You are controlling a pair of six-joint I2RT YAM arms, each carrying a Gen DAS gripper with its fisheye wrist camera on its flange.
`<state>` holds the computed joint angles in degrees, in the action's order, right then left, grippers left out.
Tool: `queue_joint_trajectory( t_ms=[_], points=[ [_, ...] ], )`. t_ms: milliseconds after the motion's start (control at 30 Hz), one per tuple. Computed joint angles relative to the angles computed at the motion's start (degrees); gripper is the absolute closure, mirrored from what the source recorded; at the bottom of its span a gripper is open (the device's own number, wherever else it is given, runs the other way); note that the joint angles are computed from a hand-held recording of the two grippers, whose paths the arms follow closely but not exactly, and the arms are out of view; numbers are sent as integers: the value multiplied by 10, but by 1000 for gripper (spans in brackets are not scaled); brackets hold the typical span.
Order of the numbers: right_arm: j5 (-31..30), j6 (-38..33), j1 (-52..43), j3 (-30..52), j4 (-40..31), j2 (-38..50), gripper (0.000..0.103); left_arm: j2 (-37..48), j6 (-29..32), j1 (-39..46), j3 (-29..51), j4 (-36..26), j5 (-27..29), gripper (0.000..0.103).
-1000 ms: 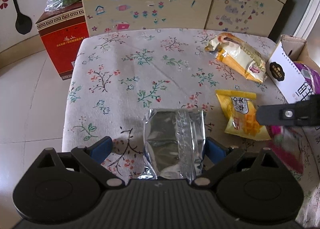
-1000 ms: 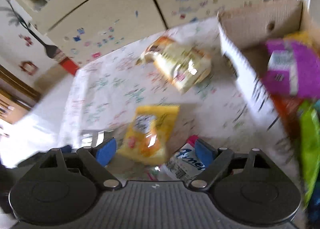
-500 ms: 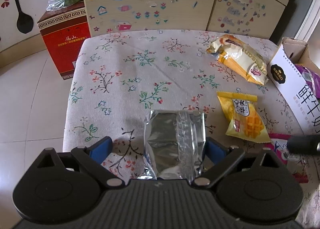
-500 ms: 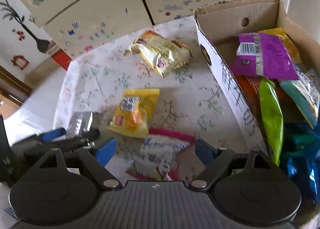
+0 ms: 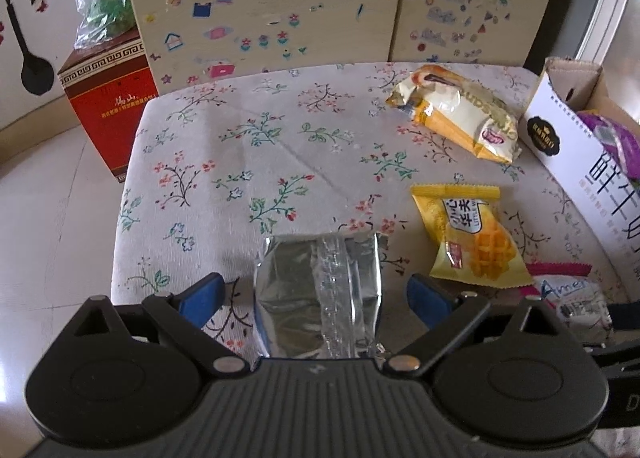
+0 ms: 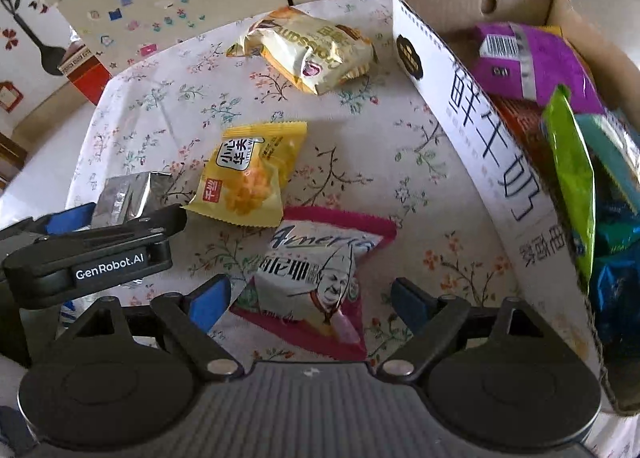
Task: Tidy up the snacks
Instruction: 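Grasp the silver foil pack with the left gripper while the right gripper grasps the pink-trimmed Ameria pack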
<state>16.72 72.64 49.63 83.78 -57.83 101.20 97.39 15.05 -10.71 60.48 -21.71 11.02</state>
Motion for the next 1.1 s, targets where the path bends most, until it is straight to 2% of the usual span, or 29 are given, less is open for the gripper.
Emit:
queue_joint_trajectory(
  t_ms=[167,233,300,400,467,633,1100],
  points=[
    [16,-18,7,14,-14,12,13,-7,10,-7,-11,12,-13,8],
    [25,-29,10,19,-18,17,17,-12,16,-7,-17,15,-9,14],
    [35,-38,14,24,-26,21,22,-14,21,-5,-15,7,7,26],
    [50,-52,19,24,-32,21,38,-18,28,-6,-17,5,17,37],
    [57,-59,21,17,-28,14,44,-21,29,-5,-18,3,23,43],
    [56,-57,19,-8,-10,-12,51,-25,27,-8,-22,7,21,44],
    [91,-35,34,-57,37,-83,53,-43,-6,0,-12,7,35,44]
  ],
)
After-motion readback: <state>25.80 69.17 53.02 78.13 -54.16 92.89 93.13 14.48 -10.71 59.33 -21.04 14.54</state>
